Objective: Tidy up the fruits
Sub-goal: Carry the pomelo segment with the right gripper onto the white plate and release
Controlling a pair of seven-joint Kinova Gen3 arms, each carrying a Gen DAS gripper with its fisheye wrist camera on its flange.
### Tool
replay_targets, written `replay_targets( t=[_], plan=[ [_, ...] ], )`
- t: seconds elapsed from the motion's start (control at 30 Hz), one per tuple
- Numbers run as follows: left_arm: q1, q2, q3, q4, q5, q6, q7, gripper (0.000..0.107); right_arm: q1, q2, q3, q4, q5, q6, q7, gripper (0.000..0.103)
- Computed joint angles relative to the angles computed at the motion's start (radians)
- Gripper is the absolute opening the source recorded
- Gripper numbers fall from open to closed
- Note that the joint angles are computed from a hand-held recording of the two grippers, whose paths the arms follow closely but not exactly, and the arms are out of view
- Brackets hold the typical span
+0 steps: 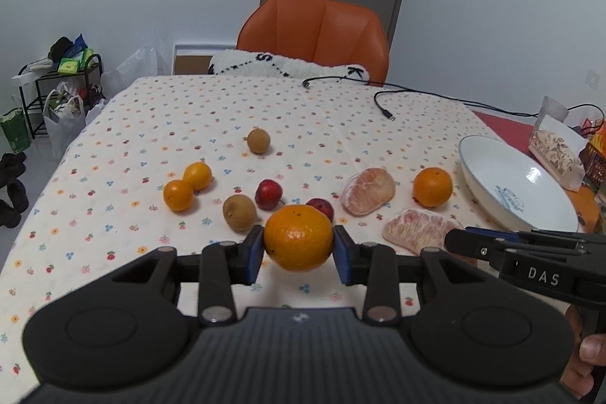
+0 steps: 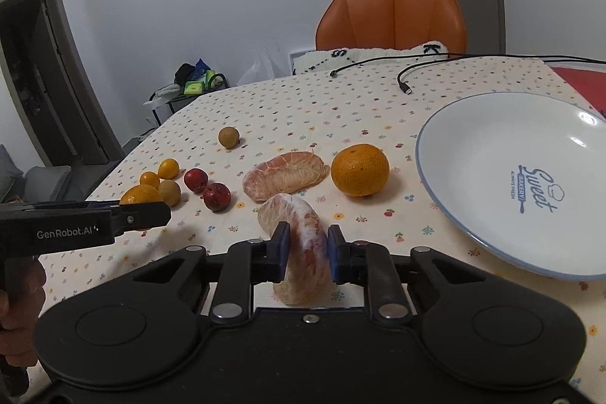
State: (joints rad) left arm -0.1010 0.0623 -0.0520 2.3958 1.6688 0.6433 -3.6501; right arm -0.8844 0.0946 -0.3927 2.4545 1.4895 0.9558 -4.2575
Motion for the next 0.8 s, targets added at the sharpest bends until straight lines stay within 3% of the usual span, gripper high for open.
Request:
replay_targets(
  t=[0.4, 0.8],
  plan=[
    [-0.01, -0.056, 0.009, 0.031, -0.03, 0.048, 0.012, 0.037, -0.094, -0.038, -0.055, 0.025, -0.105, 0.16, -0.05, 0.017],
    [0.028, -0.086, 0.049, 0.049, 0.013, 0.037, -0.005, 0.037, -0.169, -0.089, -0.11, 0.06, -0.24, 0.305, -0.091, 0.017]
  ],
)
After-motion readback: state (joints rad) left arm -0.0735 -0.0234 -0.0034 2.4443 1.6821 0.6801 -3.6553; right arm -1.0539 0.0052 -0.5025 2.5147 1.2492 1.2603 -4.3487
